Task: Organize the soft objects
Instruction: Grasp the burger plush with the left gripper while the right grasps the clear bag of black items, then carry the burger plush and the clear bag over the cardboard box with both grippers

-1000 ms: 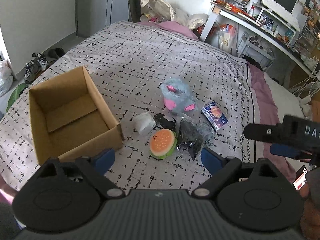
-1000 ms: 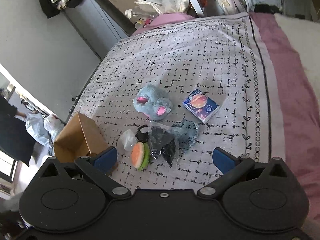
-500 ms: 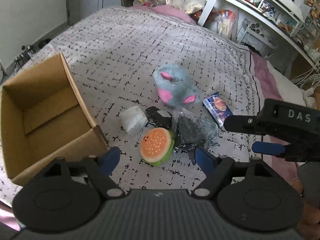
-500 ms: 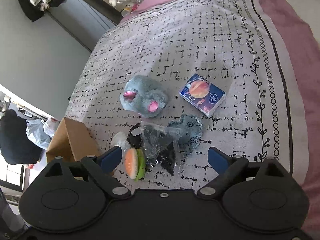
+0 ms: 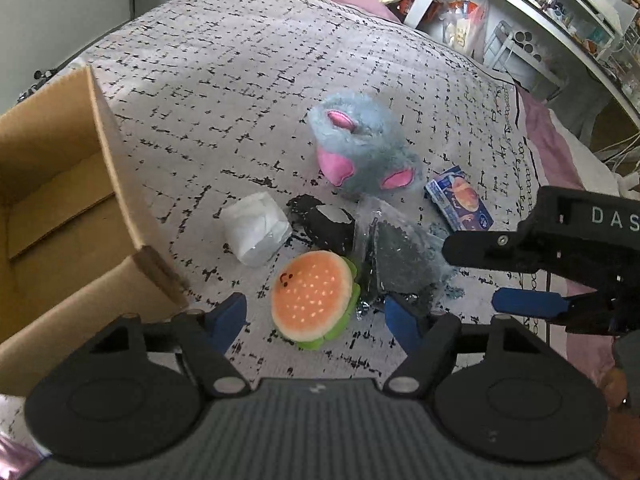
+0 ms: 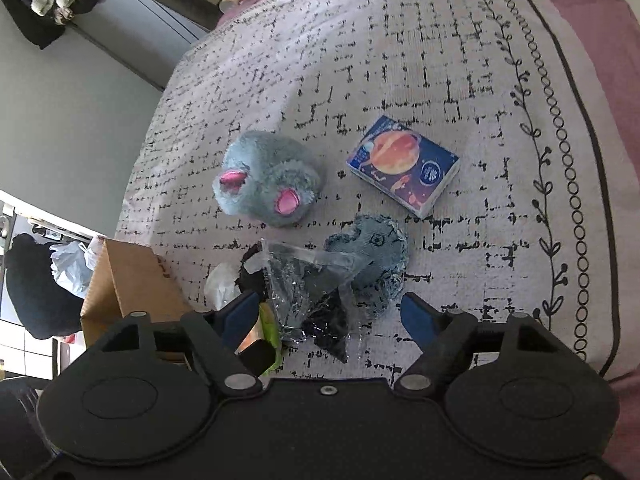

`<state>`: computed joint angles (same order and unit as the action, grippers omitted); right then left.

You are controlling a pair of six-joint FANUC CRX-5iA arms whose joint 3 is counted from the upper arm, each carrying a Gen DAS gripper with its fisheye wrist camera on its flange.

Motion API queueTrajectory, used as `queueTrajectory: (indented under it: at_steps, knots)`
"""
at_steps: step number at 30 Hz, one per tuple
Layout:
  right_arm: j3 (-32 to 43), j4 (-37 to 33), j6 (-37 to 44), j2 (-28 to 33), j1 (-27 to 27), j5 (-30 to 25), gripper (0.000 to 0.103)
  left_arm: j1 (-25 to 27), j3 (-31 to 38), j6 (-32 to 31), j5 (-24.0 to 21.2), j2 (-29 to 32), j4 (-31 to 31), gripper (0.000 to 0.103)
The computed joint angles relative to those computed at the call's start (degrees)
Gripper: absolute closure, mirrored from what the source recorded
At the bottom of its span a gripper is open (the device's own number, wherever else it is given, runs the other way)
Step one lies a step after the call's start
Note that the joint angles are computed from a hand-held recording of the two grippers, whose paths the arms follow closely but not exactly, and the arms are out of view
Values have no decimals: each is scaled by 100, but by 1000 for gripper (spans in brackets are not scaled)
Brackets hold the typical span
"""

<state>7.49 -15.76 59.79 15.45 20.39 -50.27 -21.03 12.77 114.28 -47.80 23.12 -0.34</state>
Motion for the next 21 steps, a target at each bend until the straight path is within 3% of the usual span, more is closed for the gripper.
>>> queueTrajectory:
  at_steps: [9,11,16,21]
  knots:
    - [258,-52,-60,299,-3,-171,29,123,14,-156,181,252,286,30]
    - [327,-24,-84,373,22,-217,34,194,-117,-331,300,261,625,51]
    - [493,-46,-108,544,38,-366,44,225,-251,-532,476,242,895,60]
    - [457,-181,-83,545,10,-275,69,234,-305,-444,485,183,939,64]
